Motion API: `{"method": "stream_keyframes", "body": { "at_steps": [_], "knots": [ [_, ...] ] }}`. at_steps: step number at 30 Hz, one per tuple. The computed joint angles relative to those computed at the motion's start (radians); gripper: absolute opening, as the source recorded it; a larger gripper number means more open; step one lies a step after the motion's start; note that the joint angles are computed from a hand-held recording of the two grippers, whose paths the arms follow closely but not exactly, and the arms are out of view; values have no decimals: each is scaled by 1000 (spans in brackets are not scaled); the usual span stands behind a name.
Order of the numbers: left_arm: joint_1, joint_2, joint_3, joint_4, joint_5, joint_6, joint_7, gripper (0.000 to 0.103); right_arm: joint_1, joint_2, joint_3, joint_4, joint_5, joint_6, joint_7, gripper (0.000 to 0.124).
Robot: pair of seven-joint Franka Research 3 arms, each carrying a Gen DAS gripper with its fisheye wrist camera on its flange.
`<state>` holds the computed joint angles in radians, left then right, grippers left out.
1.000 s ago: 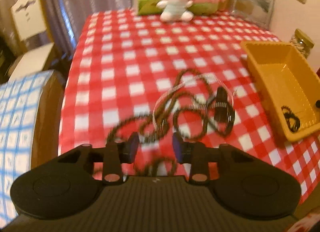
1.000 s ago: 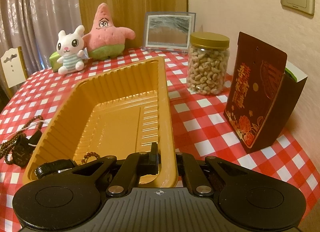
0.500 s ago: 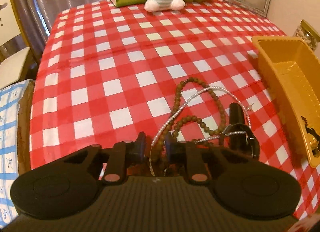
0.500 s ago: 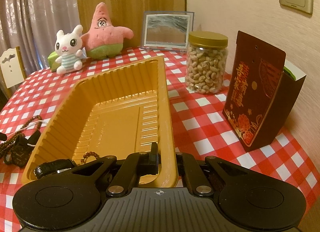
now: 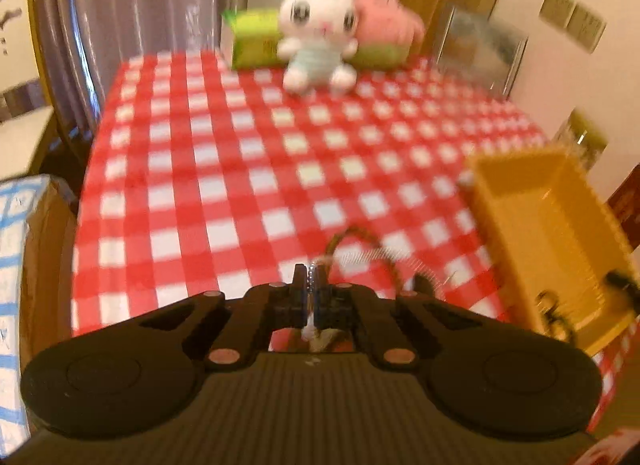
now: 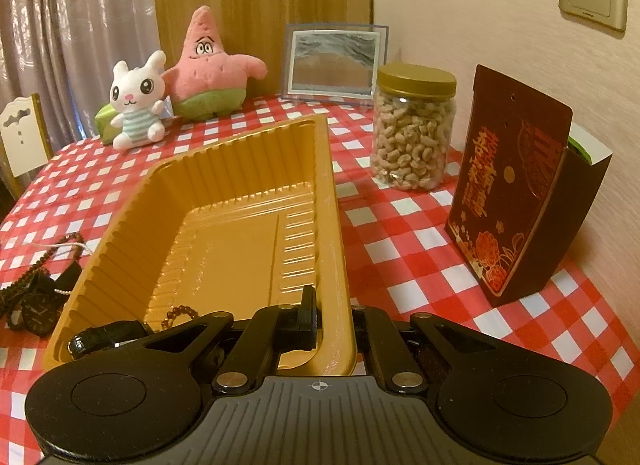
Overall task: Organize jewelry
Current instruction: 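Carry the silver chain into the orange tray and open the left gripper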
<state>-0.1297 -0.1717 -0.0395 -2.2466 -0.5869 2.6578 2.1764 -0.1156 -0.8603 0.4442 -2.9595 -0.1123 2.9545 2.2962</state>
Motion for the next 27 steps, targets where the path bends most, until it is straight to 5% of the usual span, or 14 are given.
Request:
{"method": "stream_keyframes", "body": {
  "at_steps": [15,27],
  "knots": [
    [-151,-144,56,46,-136,100,67,2,-27,20,20,13,3,68,-42,4],
    [-251,-140,57,105,-249,88,114,2,-32,21,30,23,23,64,-65,5]
  ]
}}
